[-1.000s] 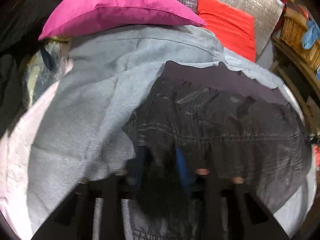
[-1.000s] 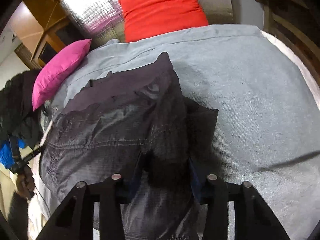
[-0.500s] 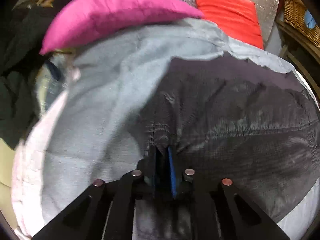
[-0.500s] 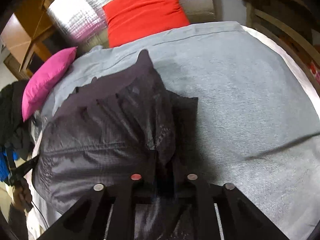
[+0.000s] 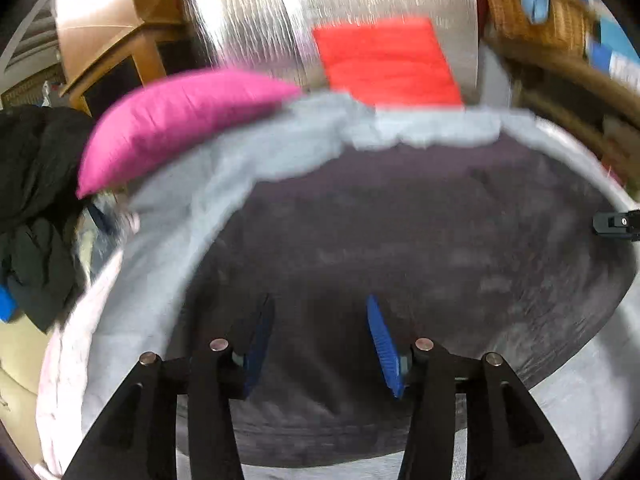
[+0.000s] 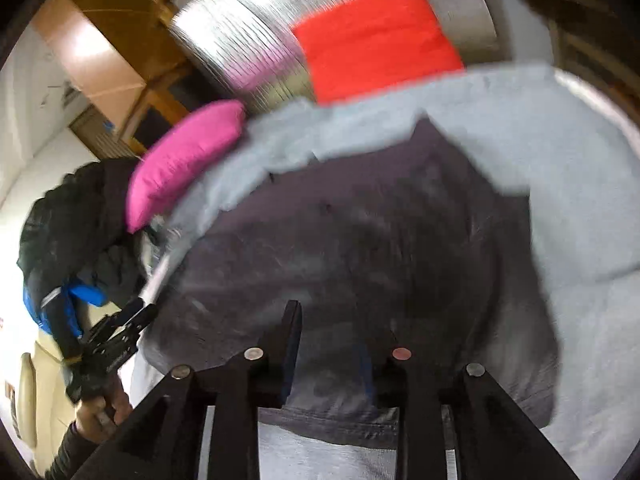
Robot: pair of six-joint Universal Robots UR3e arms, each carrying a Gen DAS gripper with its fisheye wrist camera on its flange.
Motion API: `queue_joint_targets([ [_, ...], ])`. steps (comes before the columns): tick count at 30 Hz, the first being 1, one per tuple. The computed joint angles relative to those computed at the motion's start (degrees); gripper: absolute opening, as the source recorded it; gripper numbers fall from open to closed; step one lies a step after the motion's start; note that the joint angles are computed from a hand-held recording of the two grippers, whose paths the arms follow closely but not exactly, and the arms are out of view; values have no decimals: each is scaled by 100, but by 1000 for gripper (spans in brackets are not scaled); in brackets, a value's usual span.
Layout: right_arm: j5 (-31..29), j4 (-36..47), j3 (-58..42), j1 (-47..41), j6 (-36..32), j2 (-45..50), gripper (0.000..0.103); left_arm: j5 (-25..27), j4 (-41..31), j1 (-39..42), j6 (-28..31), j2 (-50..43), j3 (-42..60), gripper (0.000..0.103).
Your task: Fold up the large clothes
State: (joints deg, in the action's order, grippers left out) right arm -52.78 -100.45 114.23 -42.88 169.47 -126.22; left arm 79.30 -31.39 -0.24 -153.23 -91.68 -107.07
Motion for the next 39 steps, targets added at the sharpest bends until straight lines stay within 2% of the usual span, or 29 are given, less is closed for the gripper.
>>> queue_joint_targets([
  [1, -170, -305, 245, 63, 102, 100, 30, 126, -18, -79, -37, -216, -9, 50],
  [2, -61, -414, 553, -113, 2, 1, 30, 121, 65, -67, -64, -312, -76, 51],
  [3, 338, -411, 988, -530, -174, -249, 27, 33, 307, 8, -94, -340, -271, 51],
  [5, 800, 107, 1219, -1104, -532, -630, 25, 261, 783, -144, -60, -345, -503, 51],
  [7, 642, -167, 1201, -921, -325, -562, 25, 320, 570, -183, -119, -368, -346, 51],
  [10, 195, -1082, 1217, -354, 128, -206, 25, 110, 102, -54, -184, -414, -54, 51],
  [12, 263, -1003, 1226, -450, 213, -247, 25, 29, -428, 20, -337, -238, 167, 51],
  [14, -242, -798, 795, -94, 729, -258, 29, -415, -817, 278, -445, 111, 173, 51],
  [15, -610, -1161, 713, 311, 986, -154, 29, -555, -766, 312, -520, 259, 56, 52],
  [17, -1033, -1540, 559, 909, 1014, -205, 30, -595, -552, 279, -550, 507, -186, 58],
  [20, -1815, -2174, 499, 1960, 1403, -80, 31, -646, -333, 218, -549, 733, -412, 59],
  [21, -1969, -2348, 510, 2177, 1506, -11, 34, -639, -423, 197, -590, 753, -394, 59],
  [24, -2452, -2815, 822, 2658, 1777, -46, 77, -607, -624, 183, -715, 764, -367, 60],
  [28, -2842, -3155, 1236, 2851, 1757, 100, 78, -403, -535, 89, -807, 533, -372, 60],
  [31, -2965, -3373, 1631, 2805, 1494, -193, 78, -303, -351, 54, -820, 416, -467, 60],
  [35, -3461, -3419, 1441, 3217, 1553, 207, 78, -265, -265, 54, -788, 321, -498, 60],
  [39, -3488, -3433, 1433, 3221, 1587, 326, 78, -314, -186, 86, -670, 101, -519, 62],
])
